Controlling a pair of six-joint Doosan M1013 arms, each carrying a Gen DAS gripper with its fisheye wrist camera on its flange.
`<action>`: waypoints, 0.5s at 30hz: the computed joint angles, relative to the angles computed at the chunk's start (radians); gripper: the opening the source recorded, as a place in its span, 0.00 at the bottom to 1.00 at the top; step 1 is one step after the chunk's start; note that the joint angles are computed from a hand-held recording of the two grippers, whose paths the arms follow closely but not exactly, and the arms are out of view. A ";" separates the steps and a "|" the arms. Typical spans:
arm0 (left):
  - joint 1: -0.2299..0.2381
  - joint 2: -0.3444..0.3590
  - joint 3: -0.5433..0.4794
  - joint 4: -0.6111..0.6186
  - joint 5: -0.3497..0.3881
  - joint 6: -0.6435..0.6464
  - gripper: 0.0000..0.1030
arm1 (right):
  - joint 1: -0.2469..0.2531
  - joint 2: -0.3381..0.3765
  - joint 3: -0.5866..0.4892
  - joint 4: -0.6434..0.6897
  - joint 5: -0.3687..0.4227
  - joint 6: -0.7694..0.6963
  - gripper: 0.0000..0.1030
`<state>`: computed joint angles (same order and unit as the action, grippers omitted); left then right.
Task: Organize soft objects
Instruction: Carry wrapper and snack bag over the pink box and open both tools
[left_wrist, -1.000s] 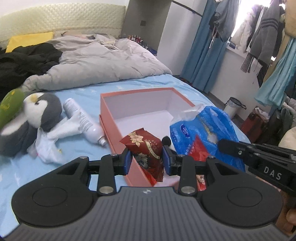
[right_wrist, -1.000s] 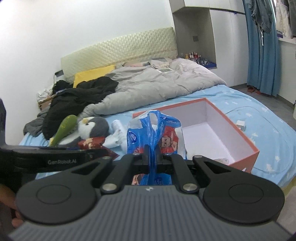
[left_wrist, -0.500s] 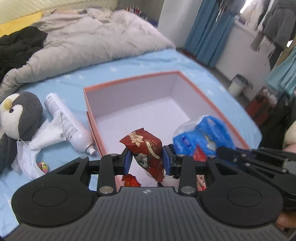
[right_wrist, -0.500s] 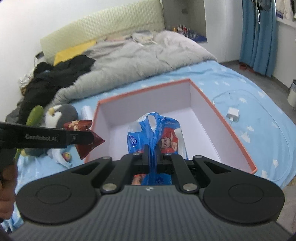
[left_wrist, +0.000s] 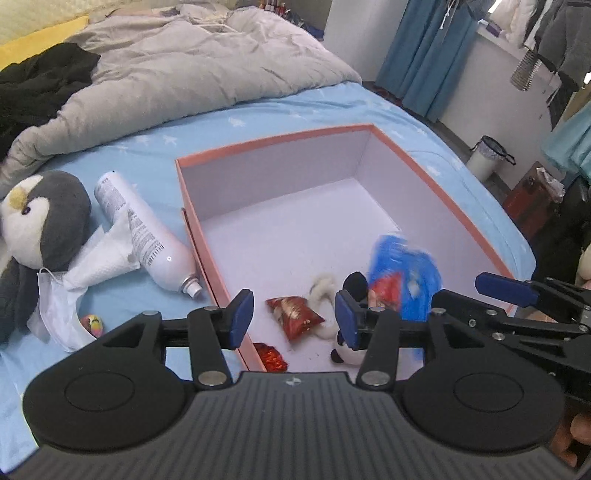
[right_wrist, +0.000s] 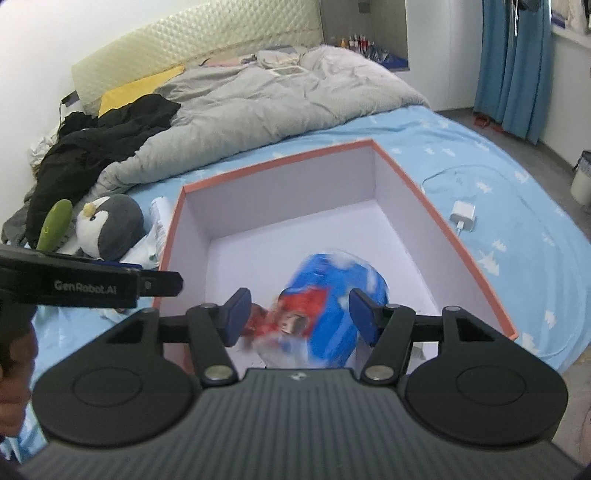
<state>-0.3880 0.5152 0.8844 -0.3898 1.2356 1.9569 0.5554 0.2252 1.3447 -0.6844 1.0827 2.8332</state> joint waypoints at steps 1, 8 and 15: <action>0.002 -0.005 0.004 -0.004 -0.006 0.003 0.53 | 0.002 0.000 -0.001 -0.006 0.001 0.004 0.59; 0.025 -0.084 0.110 -0.060 -0.127 0.064 0.53 | 0.031 -0.013 0.010 -0.077 -0.014 0.050 0.60; 0.058 -0.186 0.242 -0.139 -0.254 0.168 0.53 | 0.084 -0.036 0.041 -0.180 -0.058 0.153 0.59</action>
